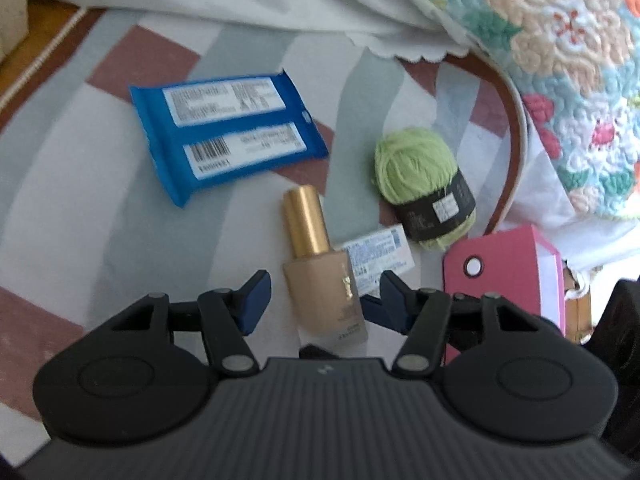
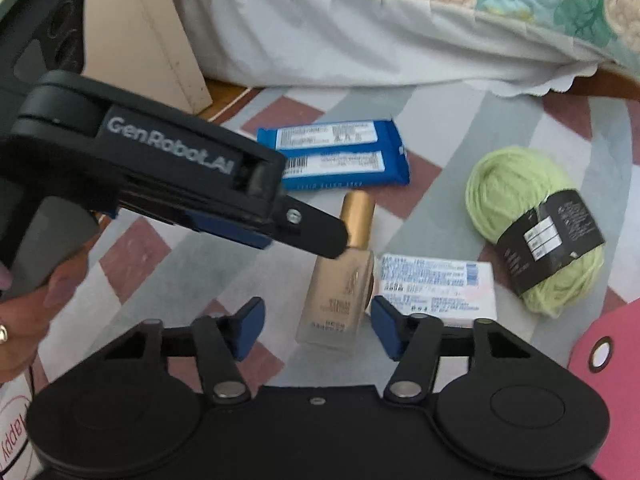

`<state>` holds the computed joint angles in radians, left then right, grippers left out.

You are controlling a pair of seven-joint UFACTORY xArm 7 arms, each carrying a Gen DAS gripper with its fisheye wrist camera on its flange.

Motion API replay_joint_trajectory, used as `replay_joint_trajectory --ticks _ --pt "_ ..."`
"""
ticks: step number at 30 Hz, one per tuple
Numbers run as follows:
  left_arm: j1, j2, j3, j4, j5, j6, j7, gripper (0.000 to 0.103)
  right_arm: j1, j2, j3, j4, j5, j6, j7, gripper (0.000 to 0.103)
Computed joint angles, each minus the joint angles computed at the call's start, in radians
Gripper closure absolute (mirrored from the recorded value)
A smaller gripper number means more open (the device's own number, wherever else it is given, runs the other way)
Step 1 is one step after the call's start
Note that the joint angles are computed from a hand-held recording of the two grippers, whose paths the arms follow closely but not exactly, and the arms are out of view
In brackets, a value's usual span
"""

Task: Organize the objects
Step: 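Lower the left tool around the foundation bottle and close on it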

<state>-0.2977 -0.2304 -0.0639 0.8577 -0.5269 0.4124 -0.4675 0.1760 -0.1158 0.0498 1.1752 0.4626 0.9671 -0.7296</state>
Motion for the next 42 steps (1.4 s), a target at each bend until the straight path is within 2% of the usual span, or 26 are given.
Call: replay_joint_trajectory --ticks 4,6,8,10,14,16,18,22,25,30,37,42 --pt "-0.024 0.023 0.001 -0.012 -0.063 -0.047 0.011 0.062 -0.010 0.006 -0.008 -0.003 0.014 0.000 0.017 0.061" --pt "-0.019 0.025 -0.013 -0.023 -0.053 -0.071 -0.016 0.070 -0.017 0.015 -0.015 0.005 0.038 0.018 0.030 0.061" --pt "-0.001 0.020 -0.046 -0.039 0.041 -0.105 -0.065 0.070 -0.023 0.025 -0.015 0.011 0.050 0.025 0.044 0.061" --pt "-0.007 0.008 -0.051 -0.063 0.065 -0.139 -0.094 0.070 -0.026 0.032 -0.013 0.012 0.055 0.024 0.046 0.060" --pt "-0.077 -0.001 0.001 -0.097 -0.074 -0.196 -0.076 0.070 -0.033 0.068 -0.003 0.022 0.027 0.027 0.080 0.059" --pt "-0.081 -0.001 0.005 -0.099 -0.071 -0.197 -0.073 0.070 -0.033 0.048 0.000 -0.011 0.041 -0.017 0.067 0.060" --pt "-0.090 -0.006 0.010 -0.100 -0.087 -0.182 -0.074 0.070 -0.032 0.041 -0.001 -0.017 0.036 -0.014 0.065 0.059" --pt "-0.118 -0.032 0.027 -0.114 -0.166 -0.150 -0.061 0.071 -0.047 0.056 -0.014 0.026 0.040 0.087 0.136 0.059" --pt "-0.138 -0.055 0.040 -0.135 -0.247 -0.127 -0.056 0.065 -0.067 0.073 -0.026 0.051 0.086 0.166 0.204 0.059" --pt "-0.155 -0.064 0.032 -0.158 -0.288 -0.166 -0.039 0.062 -0.102 0.097 -0.036 0.073 0.153 0.251 0.260 0.060" --pt "-0.120 -0.024 -0.008 -0.121 -0.151 -0.171 -0.075 0.064 -0.143 0.127 -0.044 0.095 0.217 0.323 0.251 0.061" --pt "-0.077 -0.015 -0.045 -0.100 -0.003 -0.143 -0.152 0.064 -0.136 0.098 -0.028 0.067 0.185 0.282 0.171 0.064"
